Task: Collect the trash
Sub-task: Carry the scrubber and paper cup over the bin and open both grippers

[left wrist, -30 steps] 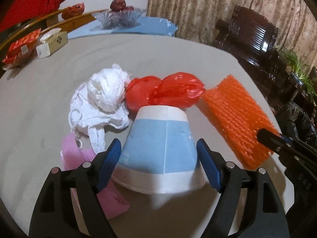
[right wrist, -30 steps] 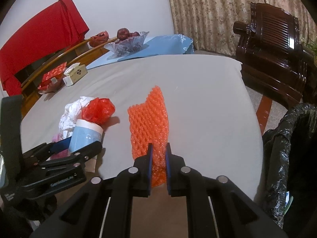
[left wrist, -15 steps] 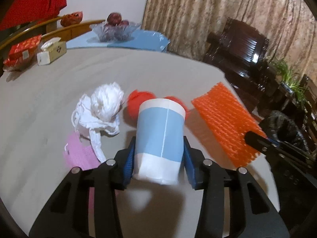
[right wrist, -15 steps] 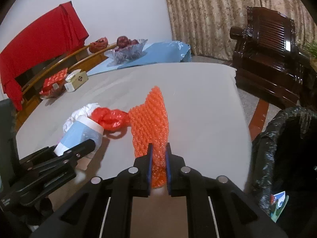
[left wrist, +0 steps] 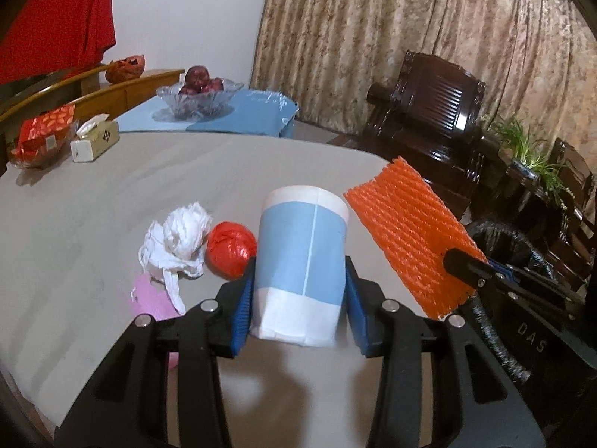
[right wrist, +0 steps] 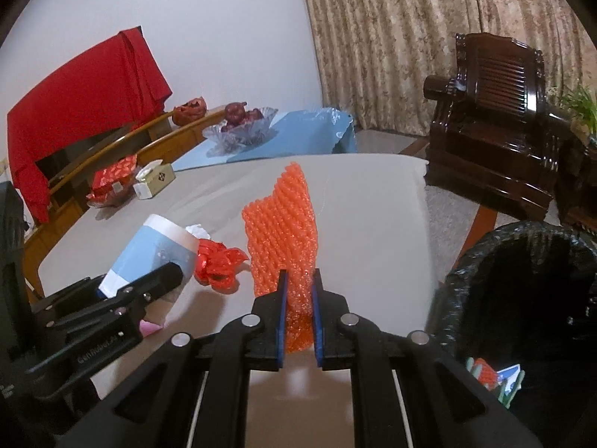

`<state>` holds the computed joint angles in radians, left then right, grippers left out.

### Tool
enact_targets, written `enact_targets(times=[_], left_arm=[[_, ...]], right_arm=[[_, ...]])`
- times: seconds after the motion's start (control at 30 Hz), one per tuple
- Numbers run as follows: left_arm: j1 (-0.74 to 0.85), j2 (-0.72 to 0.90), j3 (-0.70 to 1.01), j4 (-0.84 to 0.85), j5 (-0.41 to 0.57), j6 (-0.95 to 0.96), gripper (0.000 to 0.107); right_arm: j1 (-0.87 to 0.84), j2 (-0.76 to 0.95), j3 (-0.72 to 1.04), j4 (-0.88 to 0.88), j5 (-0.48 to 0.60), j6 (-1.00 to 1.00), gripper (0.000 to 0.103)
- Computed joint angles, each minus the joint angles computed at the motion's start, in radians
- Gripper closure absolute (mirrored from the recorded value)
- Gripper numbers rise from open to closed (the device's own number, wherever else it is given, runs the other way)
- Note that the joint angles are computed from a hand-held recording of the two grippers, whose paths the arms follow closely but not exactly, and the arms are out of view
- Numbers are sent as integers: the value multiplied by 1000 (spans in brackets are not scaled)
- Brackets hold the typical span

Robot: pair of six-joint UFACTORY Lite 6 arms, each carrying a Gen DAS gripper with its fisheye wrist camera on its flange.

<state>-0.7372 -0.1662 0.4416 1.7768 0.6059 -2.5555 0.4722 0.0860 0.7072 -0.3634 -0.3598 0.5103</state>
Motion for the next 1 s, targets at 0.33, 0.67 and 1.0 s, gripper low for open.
enact_targets(times=[0.33,0.67,1.0], left_arm=[[-152,-16,84,-151,74,133,65],[-254,158,276,-149,67,140,65],[-300,427,562,-89,24,146,65]], right_arm=[[-102,-256,-131,-161,53,130,92],[-368,-445,-223,-617,41,499,92],[-683,-494,-259,-910,-70,669,92]])
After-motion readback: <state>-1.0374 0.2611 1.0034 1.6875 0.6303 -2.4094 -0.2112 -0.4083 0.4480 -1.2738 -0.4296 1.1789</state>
